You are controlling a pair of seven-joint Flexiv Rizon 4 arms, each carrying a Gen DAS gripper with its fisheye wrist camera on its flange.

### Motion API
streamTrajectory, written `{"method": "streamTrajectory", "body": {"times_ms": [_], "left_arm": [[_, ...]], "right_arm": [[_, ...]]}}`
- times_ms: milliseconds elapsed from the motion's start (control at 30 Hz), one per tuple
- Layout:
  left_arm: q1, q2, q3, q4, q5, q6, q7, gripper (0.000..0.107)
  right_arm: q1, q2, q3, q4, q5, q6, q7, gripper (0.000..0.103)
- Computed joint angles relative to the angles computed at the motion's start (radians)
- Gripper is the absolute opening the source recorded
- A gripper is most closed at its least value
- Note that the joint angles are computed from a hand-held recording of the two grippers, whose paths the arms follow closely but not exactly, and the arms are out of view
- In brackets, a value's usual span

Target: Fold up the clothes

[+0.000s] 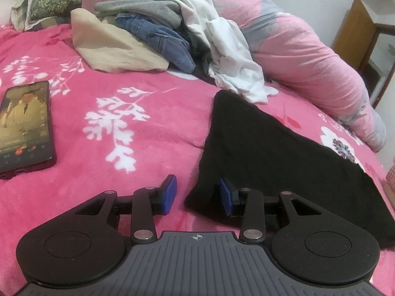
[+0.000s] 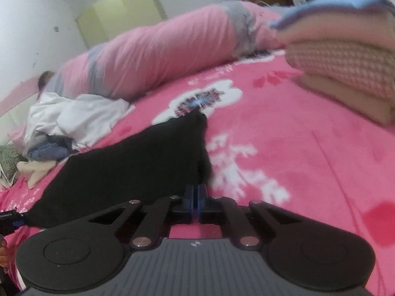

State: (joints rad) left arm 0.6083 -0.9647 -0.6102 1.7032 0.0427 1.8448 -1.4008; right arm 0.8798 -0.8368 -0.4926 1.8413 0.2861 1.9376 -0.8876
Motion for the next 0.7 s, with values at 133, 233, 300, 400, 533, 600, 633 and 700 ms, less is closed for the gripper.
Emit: {"method": "streamTrajectory", "body": {"times_ms": [133,233,300,400,533,600,633,700], "left_arm": [[-0.008,0.005,0.011,-0.005,0.0,-0.011,0.013,0.038],[0.003,-0.001,-0.002,-0.004,0.004,-0.012,0.027,0.038],[0.01,0.0,-0.008,0.0,0.008,-0.014,0.035,0.038],[0.026,0.011,-0.021,0.018,0.008,-0.018,0.043,0.038],[0.053,0.039,-0.032,0.067,0.018,0.033,0.027,0.038],[0.046,0.058,-0.015,0.082,0.064,0.083,0.029,0.038],[0.043,0.061,-0.013,0.081,0.098,0.097,0.037,0.038],[0.044,0.057,-0.036,0.066,0.186,0.076,0.089,0.038]], "right_arm": [[-0.035,-0.001,0.043,-0.005,0.005,0.012,0.022,0.002],[-0.072,0.004,0.082,-0.013,-0.012,-0.003,0.029,0.002],[-0.111,0.017,0.124,-0.014,-0.035,-0.006,0.034,0.003],[-0.125,0.053,0.14,0.006,-0.055,-0.018,0.035,0.014],[0.04,0.059,-0.045,0.055,-0.014,-0.048,0.036,0.017],[0.119,0.052,-0.133,0.07,-0.008,-0.057,0.038,0.017],[0.129,0.05,-0.143,0.062,-0.025,-0.051,0.03,0.017],[0.115,0.042,-0.118,0.016,-0.077,-0.035,-0.006,0.017]]}}
